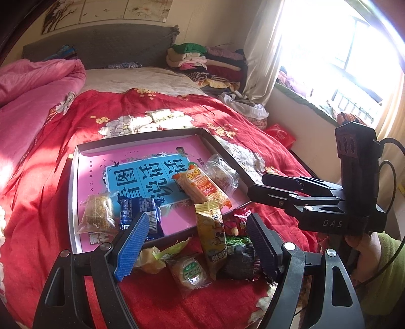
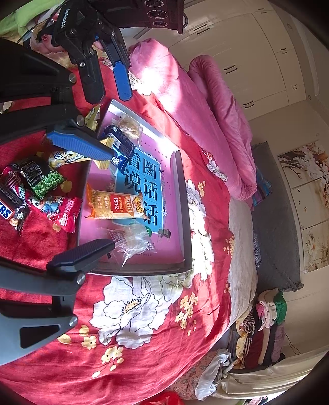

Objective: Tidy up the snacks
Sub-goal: 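Withdraw both open tools from the tray toward the snack pile, then move the left tool to the yellow chip bag while the right grasps the red candy bag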

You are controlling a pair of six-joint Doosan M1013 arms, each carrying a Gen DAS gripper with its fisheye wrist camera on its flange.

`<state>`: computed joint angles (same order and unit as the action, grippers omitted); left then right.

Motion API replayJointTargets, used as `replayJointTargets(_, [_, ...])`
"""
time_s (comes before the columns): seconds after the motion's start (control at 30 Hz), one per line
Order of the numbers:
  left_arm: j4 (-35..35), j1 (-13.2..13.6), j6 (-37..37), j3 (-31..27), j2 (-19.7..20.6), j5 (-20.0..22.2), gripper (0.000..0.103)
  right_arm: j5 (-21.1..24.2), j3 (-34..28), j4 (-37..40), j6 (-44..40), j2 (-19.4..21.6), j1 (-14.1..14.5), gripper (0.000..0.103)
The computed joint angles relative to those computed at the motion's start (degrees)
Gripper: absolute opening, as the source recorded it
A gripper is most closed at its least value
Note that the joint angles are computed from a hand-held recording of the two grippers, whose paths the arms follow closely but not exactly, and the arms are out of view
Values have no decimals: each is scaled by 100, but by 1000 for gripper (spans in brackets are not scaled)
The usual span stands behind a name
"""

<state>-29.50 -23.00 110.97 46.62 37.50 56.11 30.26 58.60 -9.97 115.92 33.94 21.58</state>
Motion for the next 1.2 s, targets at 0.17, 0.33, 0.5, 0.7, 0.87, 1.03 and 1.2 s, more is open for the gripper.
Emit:
replayJointTargets(0.17, [4, -39, 82, 32, -16, 94, 80, 29, 27, 89, -86, -14, 11, 64])
replayJointTargets(0.33, [93, -76, 66, 83, -40, 125, 80, 67, 46, 65, -36, -27, 15, 64])
replayJointTargets(0.5, [56, -87, 131, 82, -43, 226, 80, 89, 99, 69, -4, -56, 18, 64])
replayJointTargets(0.7, [-64, -98, 227, 79, -37, 407, 80, 185, 114, 29, -2, -66, 38, 64])
replayJointTargets(0.87, [-157, -98, 185, 60, -13, 518, 80, 220, 120, 50, -41, -69, 49, 64])
replayJointTargets(1.03, [-291, -86, 143, 74, -14, 572, 80, 160, 168, 34, -14, -97, 59, 64])
replayJointTargets(1.2, [-562, -64, 410, 148, -67, 581, 79, 147, 202, 10, 50, -120, 56, 64])
